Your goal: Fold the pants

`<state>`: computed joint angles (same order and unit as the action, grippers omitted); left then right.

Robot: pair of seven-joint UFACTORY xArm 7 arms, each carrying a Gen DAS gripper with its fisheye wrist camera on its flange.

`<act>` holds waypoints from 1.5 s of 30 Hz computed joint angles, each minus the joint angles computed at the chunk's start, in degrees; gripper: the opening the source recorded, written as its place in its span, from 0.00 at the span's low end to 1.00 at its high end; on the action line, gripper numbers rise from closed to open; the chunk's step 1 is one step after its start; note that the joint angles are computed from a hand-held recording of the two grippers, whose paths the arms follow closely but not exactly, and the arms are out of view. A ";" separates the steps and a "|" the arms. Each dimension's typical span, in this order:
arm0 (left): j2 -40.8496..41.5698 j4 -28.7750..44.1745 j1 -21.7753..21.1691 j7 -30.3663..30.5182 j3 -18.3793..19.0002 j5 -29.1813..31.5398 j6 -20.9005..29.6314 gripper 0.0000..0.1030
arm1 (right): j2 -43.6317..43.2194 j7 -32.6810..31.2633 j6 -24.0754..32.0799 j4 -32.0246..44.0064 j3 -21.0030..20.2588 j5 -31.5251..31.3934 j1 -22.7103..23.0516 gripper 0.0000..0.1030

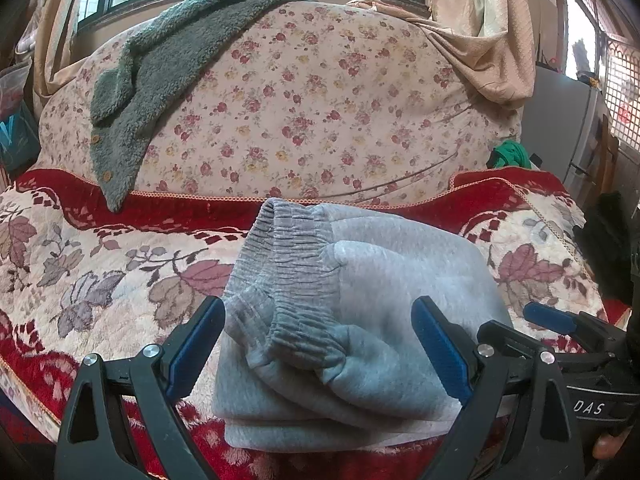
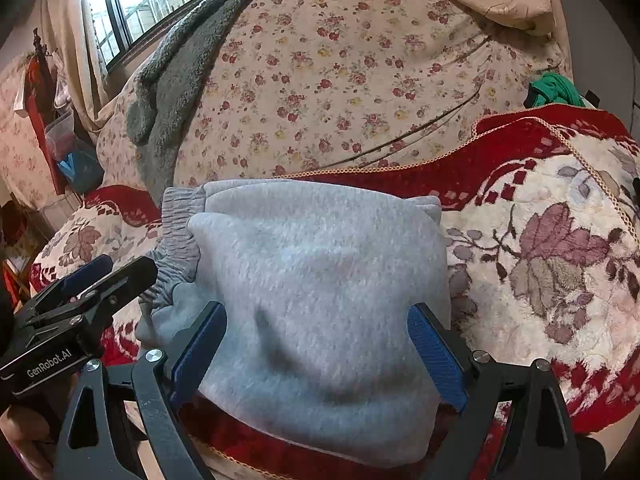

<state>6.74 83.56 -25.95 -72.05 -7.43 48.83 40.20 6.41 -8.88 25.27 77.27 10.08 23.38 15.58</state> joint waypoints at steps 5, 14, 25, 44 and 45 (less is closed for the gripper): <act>-0.09 -0.26 0.06 0.23 0.04 -0.06 -0.20 0.91 | 0.22 0.10 0.37 0.22 -0.01 -0.33 0.05 0.92; 0.88 1.12 -0.42 0.00 0.05 0.06 0.74 0.91 | 0.28 0.66 0.37 0.20 -0.06 -0.90 0.13 0.92; 0.56 0.37 -0.82 -0.08 0.08 0.24 0.81 0.91 | 0.00 0.83 0.61 0.03 -0.24 -0.81 -0.17 0.92; 1.41 1.39 -1.56 -0.40 0.58 0.78 0.60 0.91 | 0.13 0.88 1.31 0.37 -0.40 -0.70 -0.54 0.92; 1.20 1.02 -1.48 -0.74 0.66 1.27 0.01 0.91 | 0.13 0.77 1.47 0.38 -0.45 -0.42 -0.69 0.92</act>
<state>7.94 84.58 -27.43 -72.79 -6.78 50.10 40.20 6.54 -8.11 26.74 77.65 9.63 22.96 14.89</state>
